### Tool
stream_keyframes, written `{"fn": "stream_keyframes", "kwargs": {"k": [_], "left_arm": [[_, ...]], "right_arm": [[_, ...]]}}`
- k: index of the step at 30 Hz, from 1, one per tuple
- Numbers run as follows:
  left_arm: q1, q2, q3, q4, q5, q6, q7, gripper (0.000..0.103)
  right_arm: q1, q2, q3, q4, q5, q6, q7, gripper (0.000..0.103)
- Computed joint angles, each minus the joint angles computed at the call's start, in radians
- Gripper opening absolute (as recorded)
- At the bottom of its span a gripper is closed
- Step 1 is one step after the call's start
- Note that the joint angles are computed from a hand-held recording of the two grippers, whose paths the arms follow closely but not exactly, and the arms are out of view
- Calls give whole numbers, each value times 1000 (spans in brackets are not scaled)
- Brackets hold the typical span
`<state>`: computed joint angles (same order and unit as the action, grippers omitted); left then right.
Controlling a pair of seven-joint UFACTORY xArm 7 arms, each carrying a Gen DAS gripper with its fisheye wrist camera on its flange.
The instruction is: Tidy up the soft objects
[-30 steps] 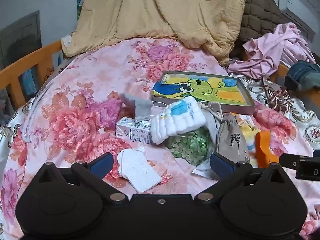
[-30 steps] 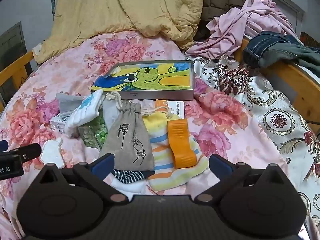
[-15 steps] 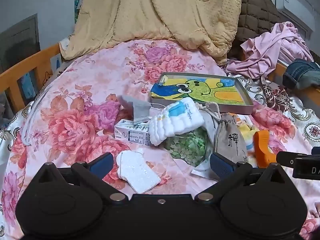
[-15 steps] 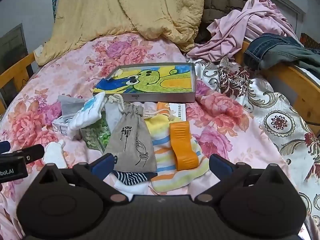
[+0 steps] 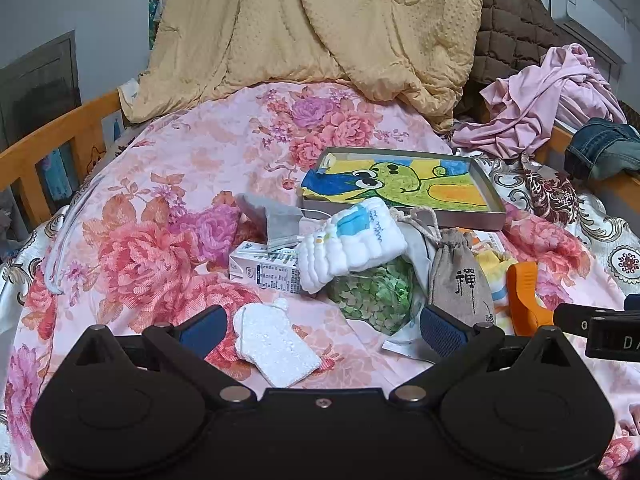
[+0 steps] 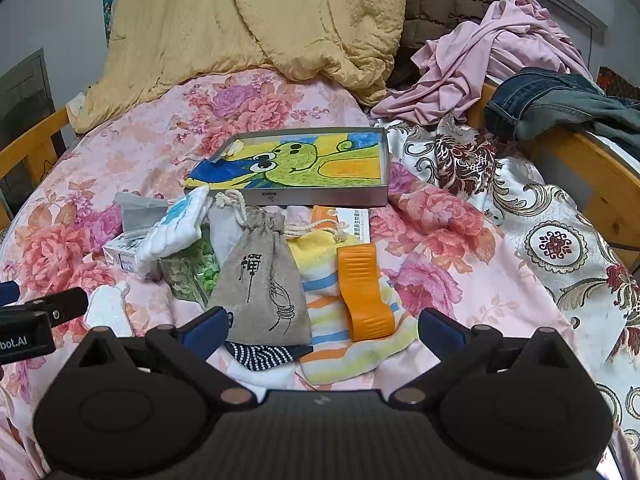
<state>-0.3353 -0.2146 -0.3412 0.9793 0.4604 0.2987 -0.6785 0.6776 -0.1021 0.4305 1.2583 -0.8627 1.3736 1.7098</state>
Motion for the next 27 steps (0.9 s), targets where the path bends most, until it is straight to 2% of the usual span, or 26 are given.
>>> {"fn": "stream_keyframes", "kwargs": {"k": [27], "left_arm": [[-3,-1,1,3,-6,3,9,102]], "right_arm": [[-1,-3,1,-12,-8,-3,25,103]]}}
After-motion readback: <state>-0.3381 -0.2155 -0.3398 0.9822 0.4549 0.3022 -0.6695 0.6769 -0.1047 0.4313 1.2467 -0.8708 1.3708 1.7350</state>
